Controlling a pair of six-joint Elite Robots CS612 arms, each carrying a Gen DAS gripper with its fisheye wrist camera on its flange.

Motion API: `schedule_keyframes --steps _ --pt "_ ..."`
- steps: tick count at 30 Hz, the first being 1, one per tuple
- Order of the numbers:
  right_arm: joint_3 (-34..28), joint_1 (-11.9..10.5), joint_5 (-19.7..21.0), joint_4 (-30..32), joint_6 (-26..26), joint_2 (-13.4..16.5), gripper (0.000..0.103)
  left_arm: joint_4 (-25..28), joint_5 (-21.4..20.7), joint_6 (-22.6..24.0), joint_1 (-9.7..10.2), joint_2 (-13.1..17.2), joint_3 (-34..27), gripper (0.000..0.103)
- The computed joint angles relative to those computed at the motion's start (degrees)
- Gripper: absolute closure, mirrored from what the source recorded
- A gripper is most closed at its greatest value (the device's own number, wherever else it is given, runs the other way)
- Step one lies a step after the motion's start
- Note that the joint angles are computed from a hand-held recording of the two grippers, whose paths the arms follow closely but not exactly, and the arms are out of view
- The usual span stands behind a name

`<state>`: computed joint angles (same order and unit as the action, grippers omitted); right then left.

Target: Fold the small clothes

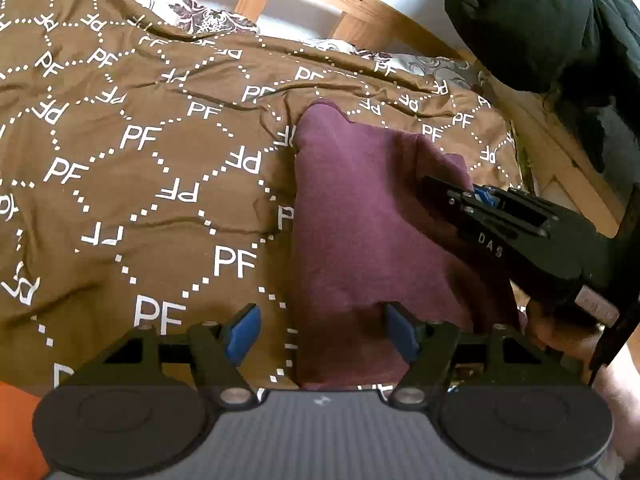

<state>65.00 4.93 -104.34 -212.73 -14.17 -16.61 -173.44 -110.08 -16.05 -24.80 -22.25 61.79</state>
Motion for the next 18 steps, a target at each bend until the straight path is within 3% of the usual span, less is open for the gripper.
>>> schedule_keyframes --steps 1,2,5,11,13,16,18 --pt "-0.08 -0.03 -0.15 0.57 0.8 -0.11 0.093 -0.16 0.06 0.22 0.01 -0.12 0.34 0.03" --pt "0.41 -0.16 -0.09 1.15 2.94 -0.47 0.086 -0.11 0.08 0.35 0.0 -0.14 0.4 0.03" --pt "2.44 -1.24 1.45 1.67 13.87 -1.73 0.045 0.05 0.43 0.31 -0.1 -0.19 0.38 0.028" --pt "4.19 -4.16 5.78 0.34 34.27 -2.71 0.037 1.95 -0.5 0.16 -0.01 0.49 -0.86 0.026" --pt "3.87 -5.1 8.92 0.77 38.35 -2.5 0.039 2.98 -1.13 -0.19 0.1 0.87 -1.54 0.024" --pt "2.71 -5.46 10.75 3.41 39.83 -2.12 0.051 4.3 -2.0 -0.91 0.27 1.34 -2.39 0.023" --pt "1.91 -5.1 9.03 4.56 38.31 -1.82 0.095 4.28 -2.91 -1.25 0.4 1.53 -2.69 0.024"
